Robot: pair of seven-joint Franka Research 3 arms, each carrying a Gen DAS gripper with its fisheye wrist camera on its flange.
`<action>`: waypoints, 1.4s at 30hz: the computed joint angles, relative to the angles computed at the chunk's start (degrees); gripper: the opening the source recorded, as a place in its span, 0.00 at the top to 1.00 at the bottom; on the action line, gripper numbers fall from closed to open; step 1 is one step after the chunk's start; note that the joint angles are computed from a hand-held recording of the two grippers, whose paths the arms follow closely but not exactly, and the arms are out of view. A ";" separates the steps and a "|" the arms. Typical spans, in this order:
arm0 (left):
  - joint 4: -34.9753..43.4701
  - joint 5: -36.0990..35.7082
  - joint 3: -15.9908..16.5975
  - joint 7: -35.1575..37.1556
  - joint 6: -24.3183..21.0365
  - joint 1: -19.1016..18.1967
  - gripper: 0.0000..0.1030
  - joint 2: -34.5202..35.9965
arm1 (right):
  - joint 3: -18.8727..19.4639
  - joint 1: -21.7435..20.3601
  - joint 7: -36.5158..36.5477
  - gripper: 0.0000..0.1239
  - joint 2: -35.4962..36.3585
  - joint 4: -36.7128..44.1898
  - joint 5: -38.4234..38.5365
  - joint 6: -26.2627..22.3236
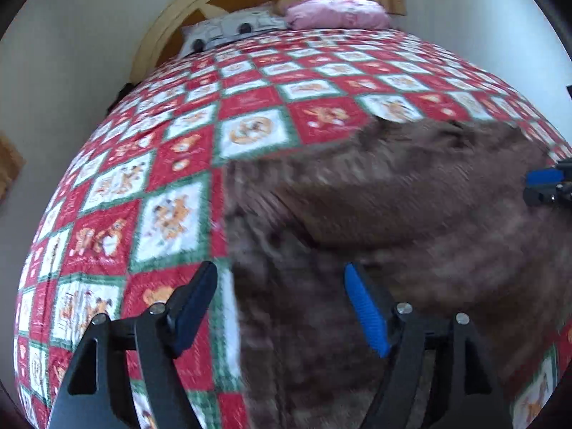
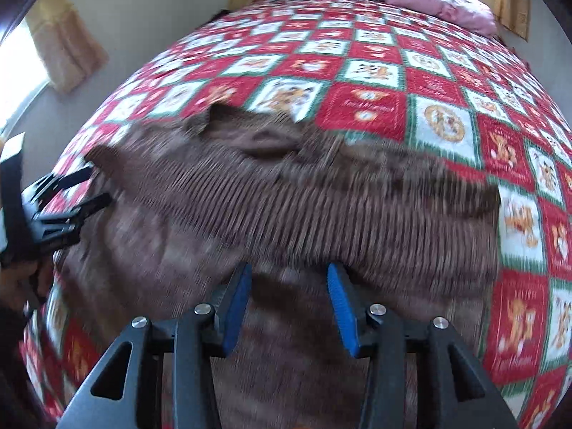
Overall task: Fold small clothes
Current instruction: 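Release the hem and press the folded sweater flat with both tools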
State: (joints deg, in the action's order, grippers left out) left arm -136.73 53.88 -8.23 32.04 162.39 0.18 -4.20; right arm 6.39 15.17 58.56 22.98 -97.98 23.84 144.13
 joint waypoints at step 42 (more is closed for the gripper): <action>-6.15 16.79 -1.56 -29.27 -4.21 1.62 0.04 -4.86 | 1.56 -6.11 -4.48 0.49 -1.24 -1.39 0.46 2.07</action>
State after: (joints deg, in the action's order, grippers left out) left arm -142.88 70.67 -9.79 2.77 158.18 1.81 -9.06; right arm 7.95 9.06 54.08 21.74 -99.37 24.30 146.20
